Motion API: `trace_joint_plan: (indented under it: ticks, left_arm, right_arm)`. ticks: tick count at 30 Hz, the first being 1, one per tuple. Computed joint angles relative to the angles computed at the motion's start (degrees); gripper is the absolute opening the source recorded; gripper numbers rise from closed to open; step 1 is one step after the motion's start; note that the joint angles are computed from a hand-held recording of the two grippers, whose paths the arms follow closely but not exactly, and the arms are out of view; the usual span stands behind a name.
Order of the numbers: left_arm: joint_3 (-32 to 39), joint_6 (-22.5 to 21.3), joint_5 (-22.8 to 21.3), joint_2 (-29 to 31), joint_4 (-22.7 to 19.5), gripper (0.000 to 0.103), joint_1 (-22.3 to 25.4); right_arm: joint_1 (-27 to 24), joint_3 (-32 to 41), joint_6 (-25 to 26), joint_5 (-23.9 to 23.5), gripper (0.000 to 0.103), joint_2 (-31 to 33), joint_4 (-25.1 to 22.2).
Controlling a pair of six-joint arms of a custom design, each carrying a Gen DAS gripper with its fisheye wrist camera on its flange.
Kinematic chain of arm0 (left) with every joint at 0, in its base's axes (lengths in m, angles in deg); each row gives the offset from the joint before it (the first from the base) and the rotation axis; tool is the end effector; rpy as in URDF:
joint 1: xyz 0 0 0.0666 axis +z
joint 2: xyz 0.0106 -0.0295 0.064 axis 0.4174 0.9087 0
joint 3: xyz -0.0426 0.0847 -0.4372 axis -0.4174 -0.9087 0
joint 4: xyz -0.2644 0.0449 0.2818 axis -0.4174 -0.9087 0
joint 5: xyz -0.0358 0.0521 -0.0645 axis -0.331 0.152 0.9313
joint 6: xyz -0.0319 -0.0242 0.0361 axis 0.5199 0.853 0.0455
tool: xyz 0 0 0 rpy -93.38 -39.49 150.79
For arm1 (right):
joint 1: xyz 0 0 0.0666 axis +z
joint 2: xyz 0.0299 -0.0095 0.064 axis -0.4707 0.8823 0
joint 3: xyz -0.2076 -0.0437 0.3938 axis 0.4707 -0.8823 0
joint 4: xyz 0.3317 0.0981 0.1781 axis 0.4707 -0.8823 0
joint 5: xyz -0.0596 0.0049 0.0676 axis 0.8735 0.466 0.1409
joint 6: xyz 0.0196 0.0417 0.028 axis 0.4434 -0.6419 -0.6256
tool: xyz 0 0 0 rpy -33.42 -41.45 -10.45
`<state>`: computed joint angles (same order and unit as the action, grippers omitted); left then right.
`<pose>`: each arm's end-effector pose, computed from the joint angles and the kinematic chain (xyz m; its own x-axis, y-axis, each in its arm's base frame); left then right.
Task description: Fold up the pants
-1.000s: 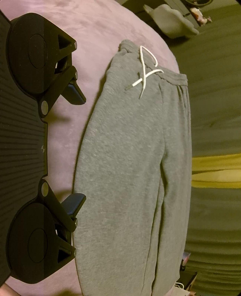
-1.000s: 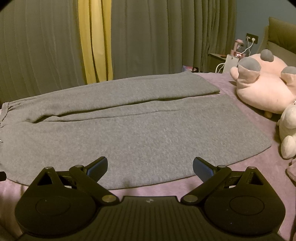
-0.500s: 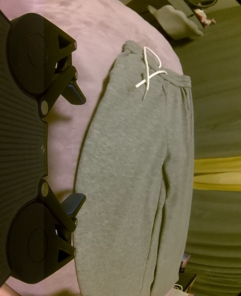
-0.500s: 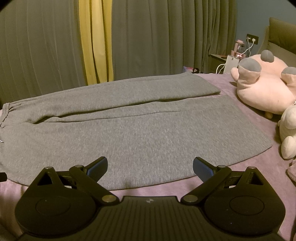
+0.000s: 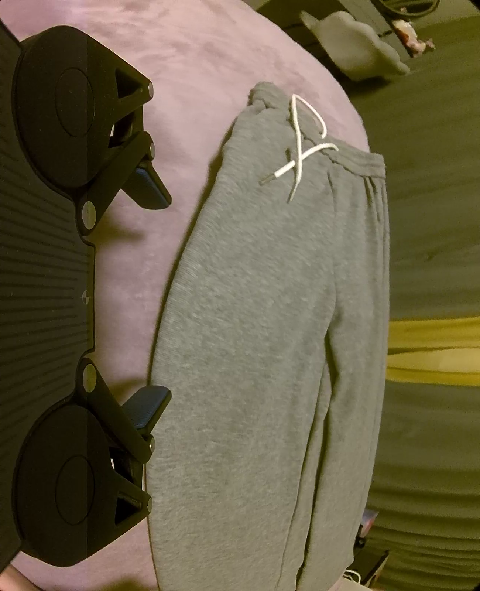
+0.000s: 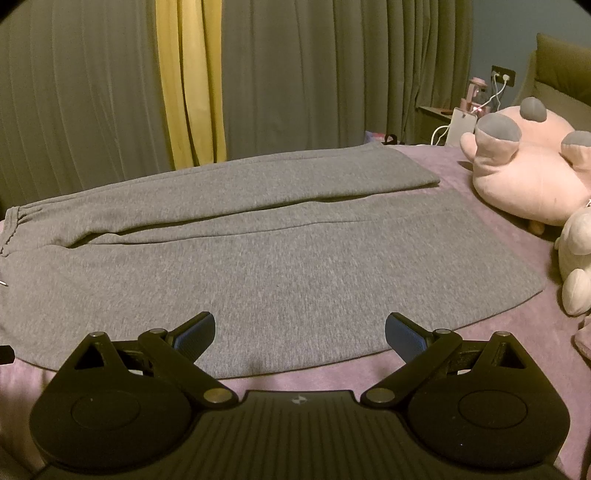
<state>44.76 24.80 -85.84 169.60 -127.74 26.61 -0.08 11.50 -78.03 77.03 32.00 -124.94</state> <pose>0.4633 0.0172 0.5400 -0.7820 0.0511 -0.6212 -0.0061 0.9960 0.0895 0.4572 0.2247 0.5426 -0.6394 0.1740 -0.7490 0.1932 0.9792 0.0625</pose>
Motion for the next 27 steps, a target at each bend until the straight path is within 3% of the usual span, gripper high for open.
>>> trace_joint_plan:
  ticks: [27]
  left_arm:
    - [0.8,1.0,0.1,0.5,-1.4,0.103,0.3]
  right_arm:
    - [-0.2,-0.4,0.8,-0.6,0.099,0.0,0.8]
